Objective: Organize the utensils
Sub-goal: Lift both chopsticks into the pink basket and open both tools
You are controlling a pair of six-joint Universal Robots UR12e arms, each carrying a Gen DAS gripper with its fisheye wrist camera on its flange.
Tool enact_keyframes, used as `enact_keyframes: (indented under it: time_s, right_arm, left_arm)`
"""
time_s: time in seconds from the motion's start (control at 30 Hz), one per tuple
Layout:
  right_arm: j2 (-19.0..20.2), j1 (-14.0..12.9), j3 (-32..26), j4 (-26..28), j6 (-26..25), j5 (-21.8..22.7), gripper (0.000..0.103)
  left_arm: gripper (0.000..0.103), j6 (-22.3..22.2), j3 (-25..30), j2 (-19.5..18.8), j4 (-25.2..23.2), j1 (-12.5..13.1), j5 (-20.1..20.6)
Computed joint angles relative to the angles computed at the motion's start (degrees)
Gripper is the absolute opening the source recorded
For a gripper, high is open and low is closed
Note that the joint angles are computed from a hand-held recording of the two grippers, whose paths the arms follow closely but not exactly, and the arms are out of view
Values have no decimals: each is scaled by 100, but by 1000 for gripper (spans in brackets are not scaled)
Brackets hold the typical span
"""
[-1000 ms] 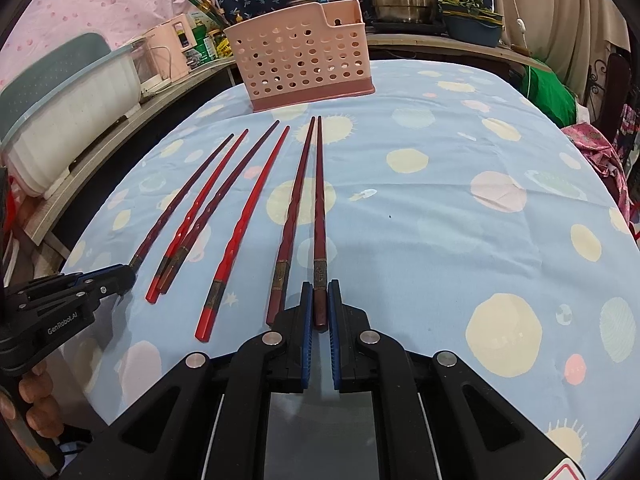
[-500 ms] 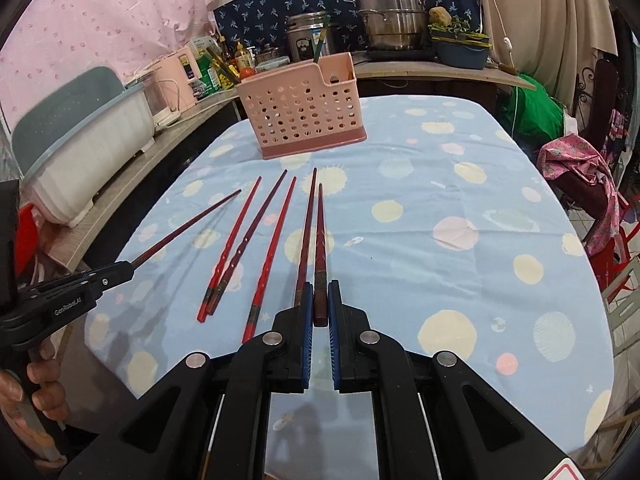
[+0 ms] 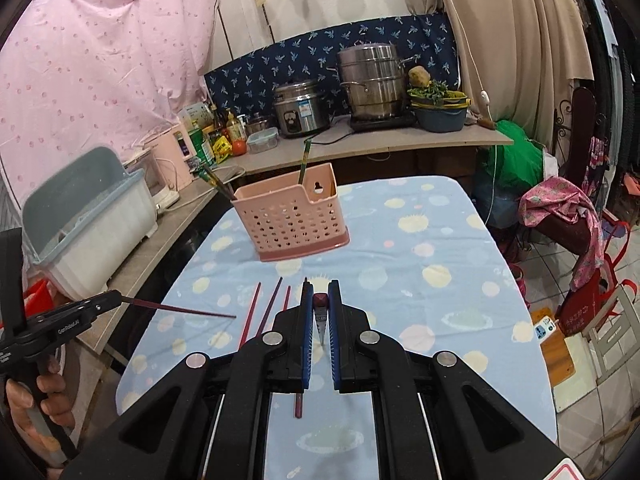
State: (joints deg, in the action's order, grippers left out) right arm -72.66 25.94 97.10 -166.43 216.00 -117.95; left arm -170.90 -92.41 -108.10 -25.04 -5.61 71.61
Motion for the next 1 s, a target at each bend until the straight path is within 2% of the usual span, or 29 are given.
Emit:
enact_keyframes:
  time_s: [0.4,0.63,0.77,1.0]
  right_arm:
    - [21,-217,-234,-112,-188,-24,7]
    - [105,-466,-447,-525,-309,231,7]
    - [271,-620,-752,-888,-437,405,7]
    - [714,-819,-1584,-1278,-650,568,7]
  left_arm:
    - [7,-235,662,-276,72,-63,-51]
    - [7,-364,1183,-519,95,-126,-153]
    - [7,-536,1630,-737,155,-183,-219]
    - [7,-839,2525,-1204,326,-326,-84]
